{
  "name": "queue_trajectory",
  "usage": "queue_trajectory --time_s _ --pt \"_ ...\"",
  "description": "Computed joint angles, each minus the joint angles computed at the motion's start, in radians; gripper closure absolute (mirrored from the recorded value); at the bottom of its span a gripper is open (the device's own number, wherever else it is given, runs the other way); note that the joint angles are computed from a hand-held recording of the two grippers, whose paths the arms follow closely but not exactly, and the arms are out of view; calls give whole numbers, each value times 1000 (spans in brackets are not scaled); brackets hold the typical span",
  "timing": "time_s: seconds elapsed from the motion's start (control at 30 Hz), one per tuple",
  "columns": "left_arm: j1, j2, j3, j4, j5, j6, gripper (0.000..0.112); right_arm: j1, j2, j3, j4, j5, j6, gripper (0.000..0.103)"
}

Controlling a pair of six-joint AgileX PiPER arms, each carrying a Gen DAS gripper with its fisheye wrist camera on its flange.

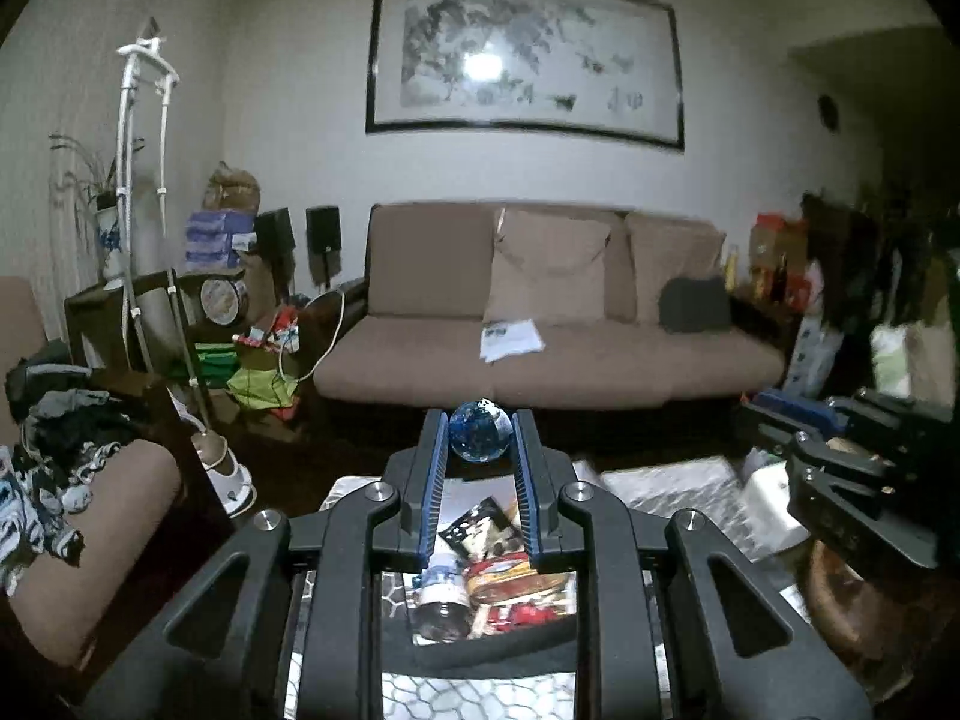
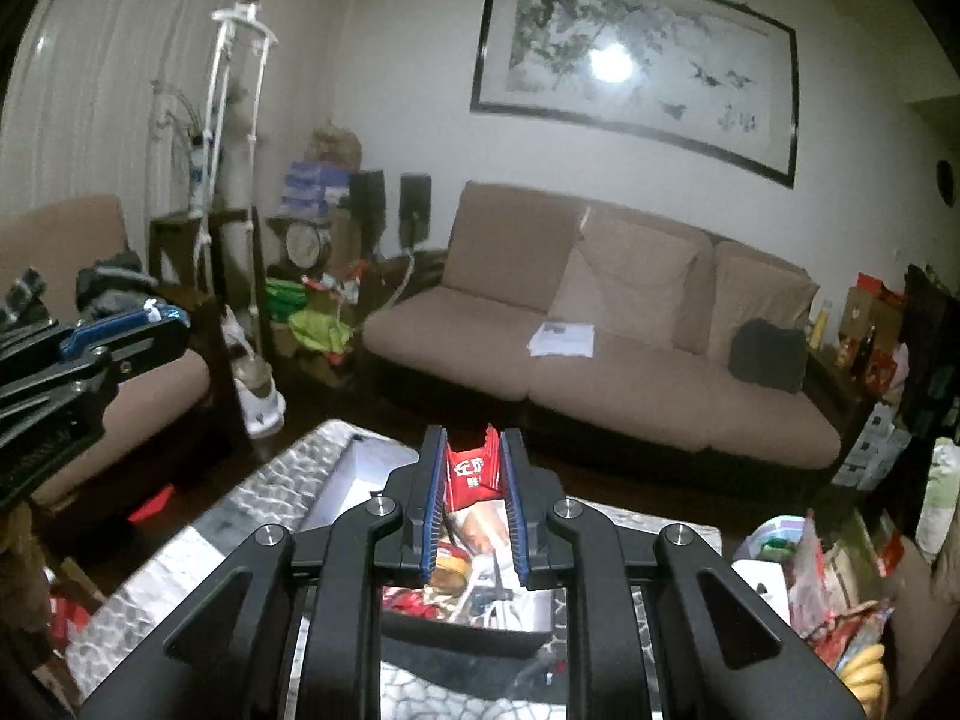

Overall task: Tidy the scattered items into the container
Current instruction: 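Carry the blue candy and red packet over the black box with both grippers, then open the left gripper over the box while the right releases the red packet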

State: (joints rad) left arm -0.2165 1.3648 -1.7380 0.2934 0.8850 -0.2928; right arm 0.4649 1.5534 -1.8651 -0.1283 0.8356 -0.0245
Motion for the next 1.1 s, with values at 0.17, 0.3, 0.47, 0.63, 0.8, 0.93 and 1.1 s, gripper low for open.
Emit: queue_trajectory --time_s 0.17,0.3,0.47,0.63,0.8,0.93,1.1 --pt "13 184 19 -22 -77 43 92 -75 154 -4 71 -66 -61 86" --pt "19 222 185 -34 -264 -27 92 -131 251 61 253 -163 -223 86" --pt "14 399 184 34 -348 -106 92 -148 408 38 274 -196 -265 86" --pt "2 526 196 198 -368 -324 92 -181 517 14 337 -217 -294 86" --pt "-32 597 212 385 -353 -500 92 -168 611 -40 308 -184 -302 86" --pt "-33 613 198 382 -325 -492 92 -156 645 -52 286 -174 -301 86" --pt "-23 606 208 326 -338 -455 92 -141 634 -28 272 -185 -285 86"
